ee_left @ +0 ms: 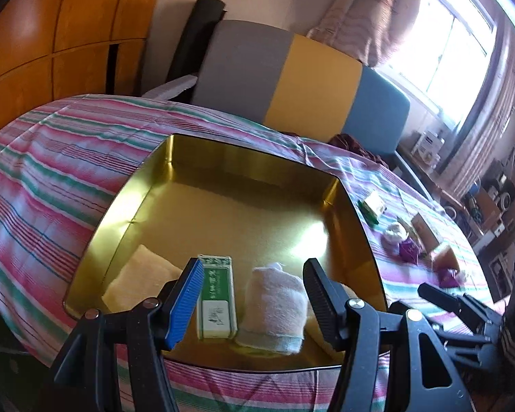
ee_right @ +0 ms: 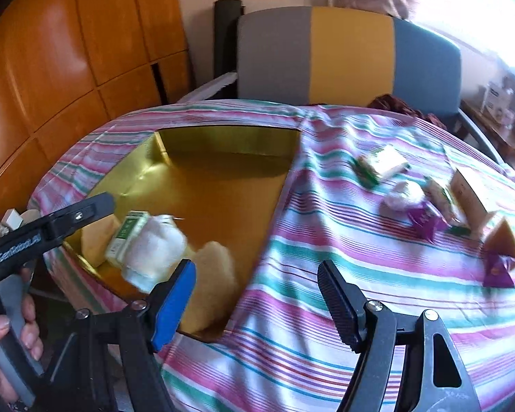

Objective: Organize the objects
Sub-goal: 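Grasp a purple snack packet with the right tool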

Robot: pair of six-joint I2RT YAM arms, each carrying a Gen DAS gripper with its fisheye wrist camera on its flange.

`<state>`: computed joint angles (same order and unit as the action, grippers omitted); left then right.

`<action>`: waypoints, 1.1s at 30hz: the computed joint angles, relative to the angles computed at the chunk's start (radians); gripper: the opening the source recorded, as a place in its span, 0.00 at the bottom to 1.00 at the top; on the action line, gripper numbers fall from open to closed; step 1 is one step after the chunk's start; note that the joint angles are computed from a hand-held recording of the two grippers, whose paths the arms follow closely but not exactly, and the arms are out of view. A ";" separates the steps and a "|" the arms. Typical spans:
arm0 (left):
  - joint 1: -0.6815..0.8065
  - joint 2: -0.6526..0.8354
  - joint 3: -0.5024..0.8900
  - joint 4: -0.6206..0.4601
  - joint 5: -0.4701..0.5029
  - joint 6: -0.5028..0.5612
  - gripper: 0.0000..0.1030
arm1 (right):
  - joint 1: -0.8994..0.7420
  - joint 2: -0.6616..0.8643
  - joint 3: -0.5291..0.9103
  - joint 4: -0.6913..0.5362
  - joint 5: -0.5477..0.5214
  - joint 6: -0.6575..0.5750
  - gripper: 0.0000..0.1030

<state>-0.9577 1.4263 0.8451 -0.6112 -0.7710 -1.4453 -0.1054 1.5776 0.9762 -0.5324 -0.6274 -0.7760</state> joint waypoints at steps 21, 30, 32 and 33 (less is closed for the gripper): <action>-0.092 0.240 0.214 0.153 0.069 0.284 0.59 | -0.289 0.657 0.840 -0.121 0.215 0.065 0.76; -0.119 0.320 0.333 0.112 0.081 0.336 0.59 | -0.277 1.017 1.401 -0.375 0.247 0.133 0.63; -0.122 0.343 0.363 0.109 0.092 0.359 0.59 | -0.277 1.060 1.466 -0.422 0.237 0.138 0.59; -0.121 0.358 0.385 0.104 0.096 0.371 0.59 | -0.279 1.103 1.544 -0.478 0.223 0.147 0.57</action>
